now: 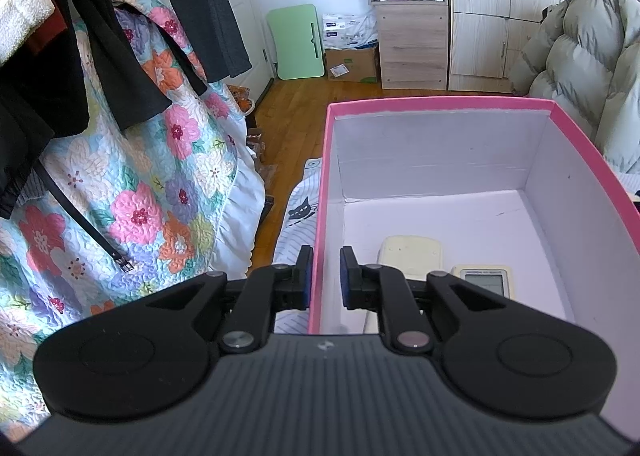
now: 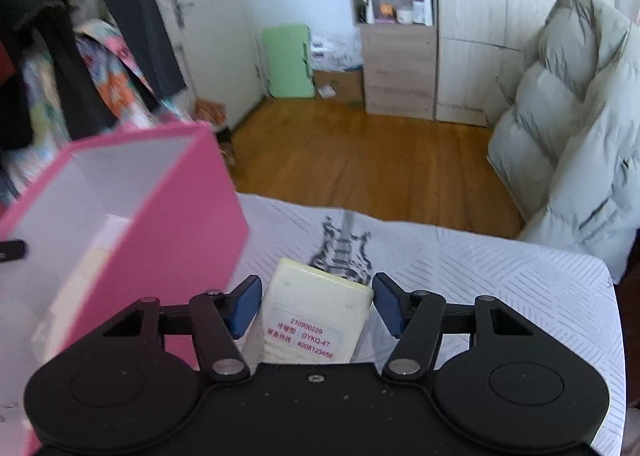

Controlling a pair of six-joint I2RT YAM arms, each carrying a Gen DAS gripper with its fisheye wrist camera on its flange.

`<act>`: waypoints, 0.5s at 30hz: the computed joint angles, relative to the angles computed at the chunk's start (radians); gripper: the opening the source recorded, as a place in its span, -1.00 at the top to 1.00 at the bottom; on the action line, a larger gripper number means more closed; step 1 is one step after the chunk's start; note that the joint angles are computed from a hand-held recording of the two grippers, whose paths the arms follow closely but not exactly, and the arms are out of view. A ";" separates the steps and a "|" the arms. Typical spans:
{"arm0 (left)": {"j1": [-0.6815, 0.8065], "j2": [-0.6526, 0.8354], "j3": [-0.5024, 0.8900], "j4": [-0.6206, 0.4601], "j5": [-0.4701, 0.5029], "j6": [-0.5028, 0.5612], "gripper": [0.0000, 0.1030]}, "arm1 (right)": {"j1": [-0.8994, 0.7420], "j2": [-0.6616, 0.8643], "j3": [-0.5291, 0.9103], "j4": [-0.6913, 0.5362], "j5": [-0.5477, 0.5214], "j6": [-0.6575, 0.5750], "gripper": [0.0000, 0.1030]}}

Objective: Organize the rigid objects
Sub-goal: 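Grasp the cream power bank with the right tool and lift it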

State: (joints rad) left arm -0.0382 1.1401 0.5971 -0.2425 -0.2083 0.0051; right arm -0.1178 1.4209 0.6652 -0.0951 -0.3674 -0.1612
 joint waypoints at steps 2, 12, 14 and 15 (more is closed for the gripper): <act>-0.002 0.001 0.001 -0.001 -0.004 0.000 0.75 | -0.017 0.009 0.022 -0.029 -0.019 0.004 -0.28; -0.004 0.008 0.008 -0.006 -0.005 -0.001 0.75 | 0.032 0.262 0.191 -0.094 0.059 0.036 -0.28; -0.004 0.008 0.007 -0.005 -0.008 0.000 0.75 | 0.049 0.253 0.188 -0.085 0.090 0.022 -0.28; -0.004 0.008 0.008 -0.006 -0.005 -0.003 0.75 | 0.052 0.247 0.193 -0.100 0.094 0.017 -0.28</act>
State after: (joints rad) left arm -0.0418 1.1480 0.6049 -0.2485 -0.2133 0.0018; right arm -0.0658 1.6682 0.8583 -0.1955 -0.2733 -0.1443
